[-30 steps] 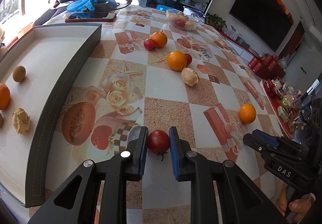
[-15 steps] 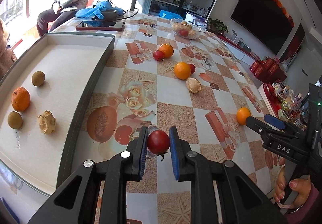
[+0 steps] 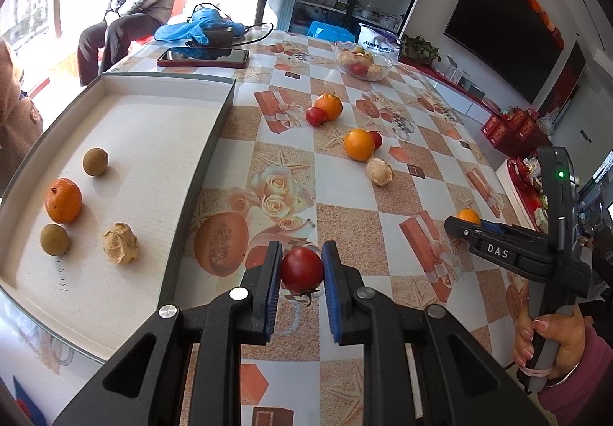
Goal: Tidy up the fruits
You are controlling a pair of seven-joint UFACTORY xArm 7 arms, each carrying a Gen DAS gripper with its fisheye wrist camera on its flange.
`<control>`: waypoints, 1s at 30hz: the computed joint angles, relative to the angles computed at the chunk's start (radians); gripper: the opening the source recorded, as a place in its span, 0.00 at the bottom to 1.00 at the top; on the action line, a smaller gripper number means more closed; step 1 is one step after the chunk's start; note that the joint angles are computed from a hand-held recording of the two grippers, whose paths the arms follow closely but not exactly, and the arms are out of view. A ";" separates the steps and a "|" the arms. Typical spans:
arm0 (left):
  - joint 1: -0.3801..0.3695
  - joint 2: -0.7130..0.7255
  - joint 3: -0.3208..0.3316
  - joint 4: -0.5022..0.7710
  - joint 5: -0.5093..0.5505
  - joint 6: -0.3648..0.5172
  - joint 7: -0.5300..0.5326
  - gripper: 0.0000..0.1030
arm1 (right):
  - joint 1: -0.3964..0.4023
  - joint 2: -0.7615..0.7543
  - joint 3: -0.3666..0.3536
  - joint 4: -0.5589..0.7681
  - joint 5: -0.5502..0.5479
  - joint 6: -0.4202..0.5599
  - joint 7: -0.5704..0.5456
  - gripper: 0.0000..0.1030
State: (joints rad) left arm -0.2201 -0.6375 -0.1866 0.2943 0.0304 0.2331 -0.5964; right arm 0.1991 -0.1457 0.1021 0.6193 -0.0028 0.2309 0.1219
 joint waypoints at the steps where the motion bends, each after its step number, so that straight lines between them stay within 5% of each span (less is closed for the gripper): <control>1: 0.007 -0.012 0.004 0.000 0.004 0.011 0.004 0.22 | 0.020 -0.002 -0.010 0.005 0.042 0.005 -0.028 0.35; 14: 0.160 -0.144 0.056 -0.010 0.058 0.116 0.066 0.22 | 0.159 0.030 -0.001 0.168 0.373 0.112 -0.261 0.35; 30: 0.286 -0.054 0.114 0.040 0.063 0.093 0.169 0.22 | 0.220 0.253 0.126 0.462 0.280 0.181 -0.218 0.35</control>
